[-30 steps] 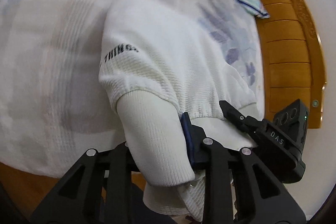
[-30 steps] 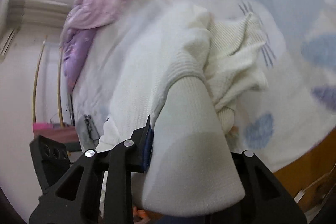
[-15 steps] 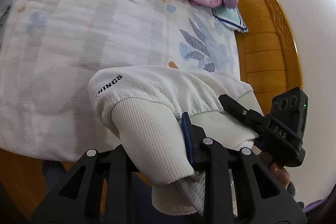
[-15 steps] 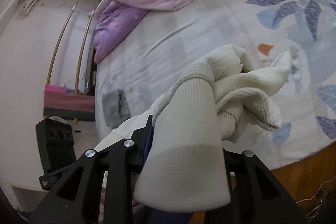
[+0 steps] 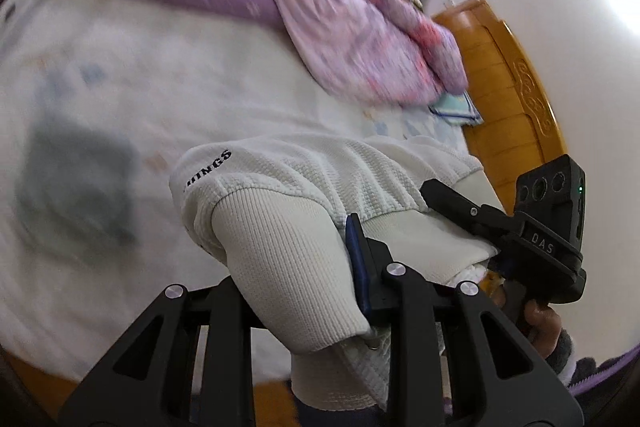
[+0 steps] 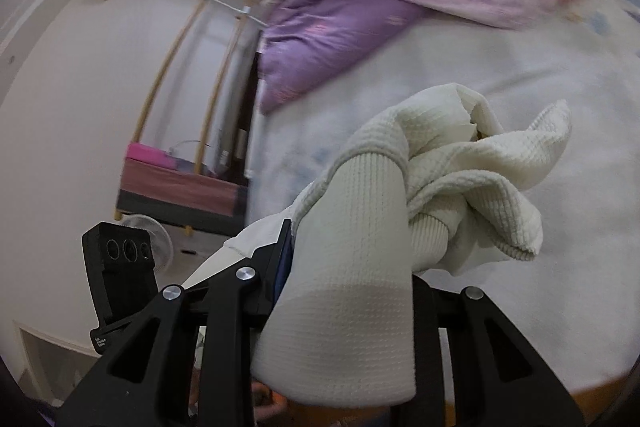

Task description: Fold large clothes

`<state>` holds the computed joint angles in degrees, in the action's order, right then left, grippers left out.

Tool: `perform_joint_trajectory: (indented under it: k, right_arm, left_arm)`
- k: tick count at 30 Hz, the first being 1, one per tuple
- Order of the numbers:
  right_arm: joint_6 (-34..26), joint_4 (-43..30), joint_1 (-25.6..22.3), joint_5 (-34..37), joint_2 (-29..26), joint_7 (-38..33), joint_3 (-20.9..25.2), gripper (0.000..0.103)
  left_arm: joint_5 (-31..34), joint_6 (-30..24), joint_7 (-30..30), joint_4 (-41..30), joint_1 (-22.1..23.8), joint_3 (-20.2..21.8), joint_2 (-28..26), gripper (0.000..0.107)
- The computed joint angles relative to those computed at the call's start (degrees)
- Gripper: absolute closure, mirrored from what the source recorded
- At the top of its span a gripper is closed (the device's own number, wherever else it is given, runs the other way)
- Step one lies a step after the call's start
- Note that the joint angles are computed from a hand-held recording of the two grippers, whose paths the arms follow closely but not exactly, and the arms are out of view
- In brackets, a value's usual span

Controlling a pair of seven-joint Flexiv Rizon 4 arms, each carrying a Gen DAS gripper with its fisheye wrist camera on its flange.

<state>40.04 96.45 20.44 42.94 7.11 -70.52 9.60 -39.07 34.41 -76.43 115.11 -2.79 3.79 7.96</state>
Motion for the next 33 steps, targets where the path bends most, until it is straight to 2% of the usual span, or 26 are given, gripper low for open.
perform_joint_trajectory:
  k: [5, 6, 9, 12, 14, 17, 19, 21, 24, 25, 29, 31, 33]
  right_arm:
    - [14.20, -12.17, 5.97, -4.94, -16.05, 3.24, 4.67, 0.076]
    - [15.45, -13.77, 6.37, -5.10, -18.26, 3.09, 5.61, 0.076]
    - [16.68, -16.57, 7.85, -6.42, -23.38, 3.85, 8.73, 0.077]
    - [17.58, -14.09, 10.03, -9.11, -26.40, 6.11, 11.09, 0.077]
    - [15.81, -12.33, 10.74, -9.36, -28.76, 9.49, 12.37, 0.078]
    - [10.92, -10.92, 11.23, -10.41, -31.15, 13.31, 13.81, 0.080]
    - [9.40, -9.87, 11.25, -10.55, -31.31, 12.74, 14.89, 0.082]
    - [7.29, -9.39, 11.41, -10.77, -31.53, 12.64, 15.40, 0.082]
    - [4.34, -10.45, 11.83, -11.48, -32.82, 14.26, 15.03, 0.082]
    - [3.21, -11.37, 12.17, -12.27, -33.58, 14.60, 14.74, 0.082]
    - [-0.16, -12.33, 12.24, -13.23, -34.46, 14.11, 14.61, 0.080]
    - [-0.54, -12.10, 11.98, -13.19, -33.99, 14.45, 14.39, 0.080]
    - [-1.02, -11.24, 11.53, -13.31, -33.06, 14.16, 14.25, 0.080]
  left_arm:
    - [-1.61, -3.35, 14.71, -8.78, 7.92, 4.12, -7.06, 0.081]
    - [-3.00, -4.26, 18.93, -10.47, 10.08, 4.81, -9.05, 0.081]
    - [-3.29, -6.56, 26.56, -12.01, 15.09, 5.56, -12.22, 0.081]
    - [-0.56, -6.28, 30.98, -8.35, 18.68, 6.50, -13.73, 0.081]
    - [3.19, -4.77, 30.82, -4.58, 20.05, 7.16, -14.55, 0.081]
    - [8.82, -2.45, 27.48, 1.47, 21.72, 8.29, -15.80, 0.081]
    - [7.41, 1.50, 28.24, 6.19, 22.50, 8.35, -14.69, 0.079]
    - [5.07, 4.07, 27.79, 9.55, 23.27, 8.49, -13.89, 0.072]
    - [5.90, 6.66, 25.37, 11.50, 23.61, 8.47, -13.70, 0.059]
    - [5.96, 6.96, 24.42, 11.88, 23.85, 8.53, -13.87, 0.058]
    - [10.92, 9.25, 17.71, 11.82, 23.93, 8.86, -14.15, 0.031]
    - [11.17, 8.32, 16.36, 12.13, 24.46, 9.08, -13.66, 0.031]
    - [14.23, 7.87, 13.55, 11.97, 24.58, 9.49, -13.20, 0.024]
